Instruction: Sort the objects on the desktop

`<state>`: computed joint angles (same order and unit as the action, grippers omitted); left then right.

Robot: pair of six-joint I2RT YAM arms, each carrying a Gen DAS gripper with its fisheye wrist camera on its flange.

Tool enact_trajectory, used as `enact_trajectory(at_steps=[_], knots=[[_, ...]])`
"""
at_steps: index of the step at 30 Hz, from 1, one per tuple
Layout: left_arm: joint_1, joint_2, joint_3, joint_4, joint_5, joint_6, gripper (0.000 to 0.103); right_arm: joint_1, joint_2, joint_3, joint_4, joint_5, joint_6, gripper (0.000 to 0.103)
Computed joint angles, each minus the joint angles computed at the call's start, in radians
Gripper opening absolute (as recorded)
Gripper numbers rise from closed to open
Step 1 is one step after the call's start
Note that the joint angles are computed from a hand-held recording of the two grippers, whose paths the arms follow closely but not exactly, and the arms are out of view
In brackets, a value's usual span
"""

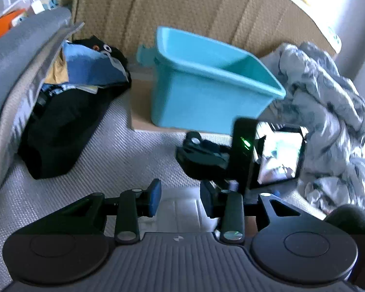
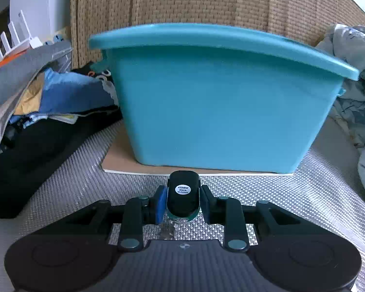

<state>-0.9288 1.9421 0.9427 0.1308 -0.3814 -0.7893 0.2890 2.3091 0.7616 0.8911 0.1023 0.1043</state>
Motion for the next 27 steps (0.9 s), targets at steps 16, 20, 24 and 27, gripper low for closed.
enact_trajectory(at_steps=[16, 20, 24, 27], knots=[[-0.031, -0.005, -0.017, 0.027, -0.063, -0.010, 0.039, -0.078, -0.242, -0.170, 0.021, -0.045, -0.030, 0.032], [-0.035, -0.015, -0.030, 0.063, -0.082, -0.019, 0.039, -0.082, -0.317, -0.222, 0.035, -0.049, -0.055, 0.032], [-0.032, -0.014, -0.021, 0.062, -0.101, -0.011, 0.039, -0.089, -0.383, -0.256, 0.036, -0.059, -0.056, 0.032], [-0.033, -0.015, -0.019, 0.063, -0.123, -0.018, 0.039, -0.084, -0.416, -0.267, 0.040, -0.051, -0.049, 0.032]])
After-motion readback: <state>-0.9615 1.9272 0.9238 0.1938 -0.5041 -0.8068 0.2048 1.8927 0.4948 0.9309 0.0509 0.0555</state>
